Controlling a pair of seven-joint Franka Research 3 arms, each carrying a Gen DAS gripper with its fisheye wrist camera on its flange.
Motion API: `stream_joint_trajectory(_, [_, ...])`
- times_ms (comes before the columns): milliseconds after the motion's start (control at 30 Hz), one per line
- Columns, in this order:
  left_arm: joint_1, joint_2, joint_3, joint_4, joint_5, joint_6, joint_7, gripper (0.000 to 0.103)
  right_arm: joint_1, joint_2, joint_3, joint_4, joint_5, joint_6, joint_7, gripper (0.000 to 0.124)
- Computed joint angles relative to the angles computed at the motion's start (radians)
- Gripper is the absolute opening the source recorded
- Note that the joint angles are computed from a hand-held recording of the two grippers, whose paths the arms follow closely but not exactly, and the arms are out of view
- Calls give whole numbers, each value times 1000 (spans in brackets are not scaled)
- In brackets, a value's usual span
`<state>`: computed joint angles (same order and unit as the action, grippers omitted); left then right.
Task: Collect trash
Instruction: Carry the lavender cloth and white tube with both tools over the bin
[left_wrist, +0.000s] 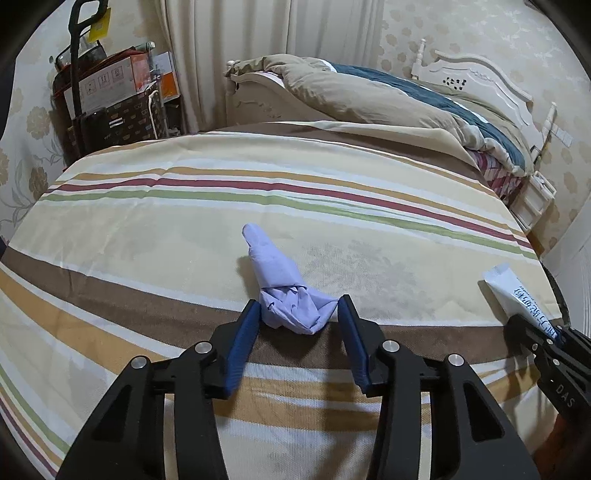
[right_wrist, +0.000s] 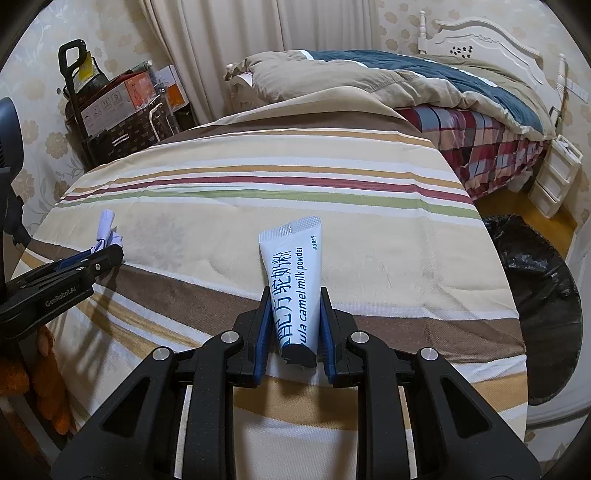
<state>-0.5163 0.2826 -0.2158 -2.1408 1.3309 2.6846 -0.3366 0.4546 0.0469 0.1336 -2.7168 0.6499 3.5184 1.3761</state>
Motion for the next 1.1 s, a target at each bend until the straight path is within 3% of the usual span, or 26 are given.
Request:
stream_joint_trajectory(533, [-28,-32,-34,-13,45,-13,-54,45,-2,-70,21,-80,31,55,23,21])
stream_joint_trajectory(1100, [-134,32,-56,139,82,-66,9,45,-52,-248,74,-228,160,138,1,21])
